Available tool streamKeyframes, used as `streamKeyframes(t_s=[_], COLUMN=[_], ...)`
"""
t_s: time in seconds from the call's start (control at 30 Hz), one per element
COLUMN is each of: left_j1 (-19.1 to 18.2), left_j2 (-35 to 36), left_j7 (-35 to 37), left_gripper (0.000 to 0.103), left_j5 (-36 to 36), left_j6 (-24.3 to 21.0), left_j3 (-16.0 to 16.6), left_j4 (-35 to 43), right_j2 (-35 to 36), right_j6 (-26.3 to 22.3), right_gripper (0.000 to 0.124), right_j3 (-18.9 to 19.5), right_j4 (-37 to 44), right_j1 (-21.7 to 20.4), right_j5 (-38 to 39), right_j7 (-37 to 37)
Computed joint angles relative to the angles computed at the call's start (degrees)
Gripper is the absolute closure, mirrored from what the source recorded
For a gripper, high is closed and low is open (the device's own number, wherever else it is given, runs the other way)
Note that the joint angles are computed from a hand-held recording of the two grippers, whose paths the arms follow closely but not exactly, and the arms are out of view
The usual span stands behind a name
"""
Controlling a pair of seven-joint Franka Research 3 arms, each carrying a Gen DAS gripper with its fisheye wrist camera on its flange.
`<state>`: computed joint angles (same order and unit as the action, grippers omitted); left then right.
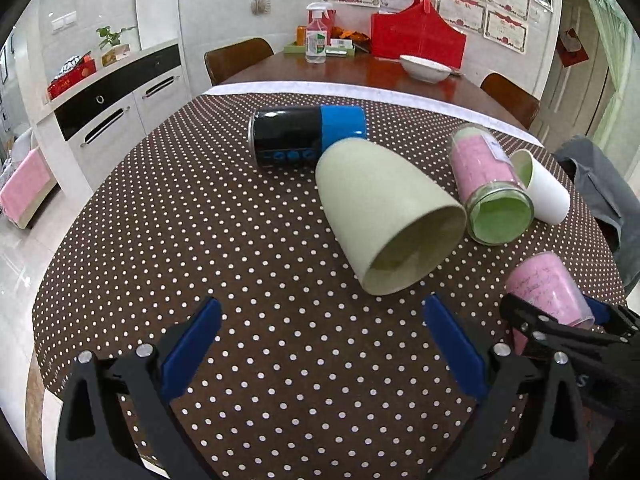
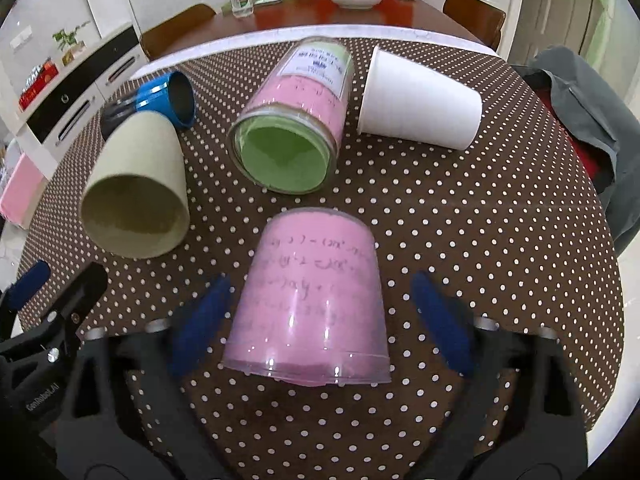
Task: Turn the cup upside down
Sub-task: 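Move the right gripper to the lying pink cup and close on it, then lift the pink cup with the right gripper toward the left gripper and release it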
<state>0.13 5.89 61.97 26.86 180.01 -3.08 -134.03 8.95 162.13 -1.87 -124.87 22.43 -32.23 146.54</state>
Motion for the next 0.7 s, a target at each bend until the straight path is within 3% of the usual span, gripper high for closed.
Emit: streamKeyframes(t_s=[0.03,0.4,0.53,0.7], left_j1=[0.0,-0.7,-0.3,3.2], left_j2=[0.2,-1.3,-3.3,-5.7], left_j7=[-0.1,-3.9,-9.7,-17.5], left_gripper=[0.004,0.004,0.004,0.004], left_j5=[0.1,4.5,10.9,19.8], left_j6=[-0.2,0.9,2.1,3.3], left_j3=[0.0,2.2,3.7,3.3], left_j4=[0.2,-1.5,-3.1,-4.7], right_j2=[0.3,-2.4,-3.5,-4.3], right_j6=[0.1,2.6,3.2,4.2], right_gripper=[0.061,0.061,0.061,0.061], right_j3=[0.8,0.2,1.2,2.6], right_j4=[0.1,-2.3,-2.8,-3.0], right_j1=[-0.6,0.4,0.1,0.3], right_j5=[2.5,0.4,-2.2,-5.3], right_j7=[-2.2,0.4,2.6,5.0])
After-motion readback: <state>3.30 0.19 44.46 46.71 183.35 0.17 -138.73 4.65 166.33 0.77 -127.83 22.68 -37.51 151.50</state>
